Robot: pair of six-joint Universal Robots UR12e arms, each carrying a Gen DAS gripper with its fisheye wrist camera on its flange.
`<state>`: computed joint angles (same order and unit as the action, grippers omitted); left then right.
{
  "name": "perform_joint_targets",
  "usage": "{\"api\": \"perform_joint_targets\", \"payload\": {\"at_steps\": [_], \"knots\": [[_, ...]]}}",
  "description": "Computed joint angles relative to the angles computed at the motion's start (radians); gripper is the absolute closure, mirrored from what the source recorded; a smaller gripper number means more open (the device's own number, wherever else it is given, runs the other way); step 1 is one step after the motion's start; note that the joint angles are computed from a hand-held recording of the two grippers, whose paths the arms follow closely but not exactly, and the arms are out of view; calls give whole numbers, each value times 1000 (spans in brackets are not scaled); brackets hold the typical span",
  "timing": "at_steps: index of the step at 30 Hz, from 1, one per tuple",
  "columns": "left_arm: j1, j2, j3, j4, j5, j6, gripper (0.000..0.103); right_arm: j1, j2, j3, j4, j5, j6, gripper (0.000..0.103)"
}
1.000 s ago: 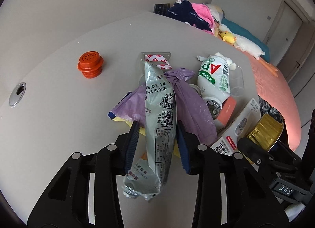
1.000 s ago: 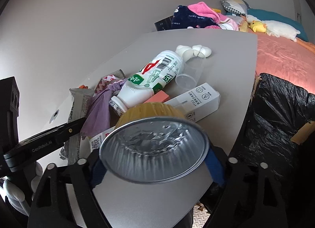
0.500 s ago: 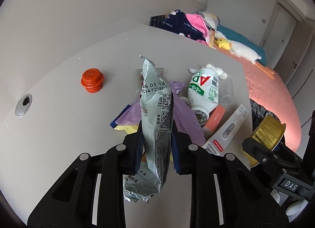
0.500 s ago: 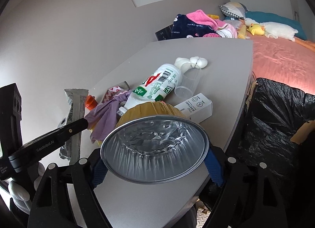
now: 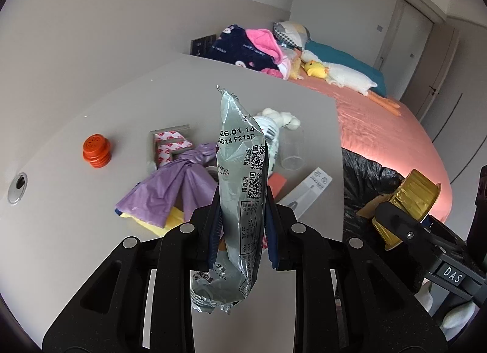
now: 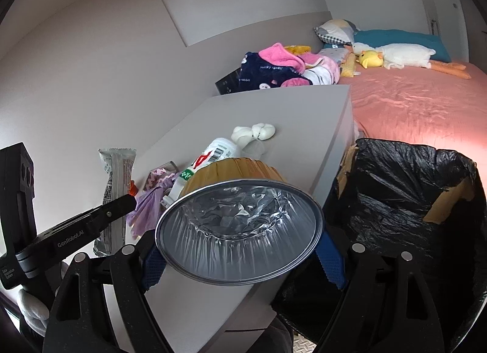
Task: Collect trash
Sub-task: 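Carry the wrapper and foil tin with both grippers over the black trash bin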
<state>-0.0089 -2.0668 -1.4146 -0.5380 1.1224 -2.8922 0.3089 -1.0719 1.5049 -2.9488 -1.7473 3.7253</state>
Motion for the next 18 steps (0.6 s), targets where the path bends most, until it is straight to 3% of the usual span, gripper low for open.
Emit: {"api": "perform_joint_targets", "payload": {"at_steps": [18], "knots": [[-73, -13, 35, -79, -96, 114, 79, -31, -98, 138, -53, -146, 104, 20]]}}
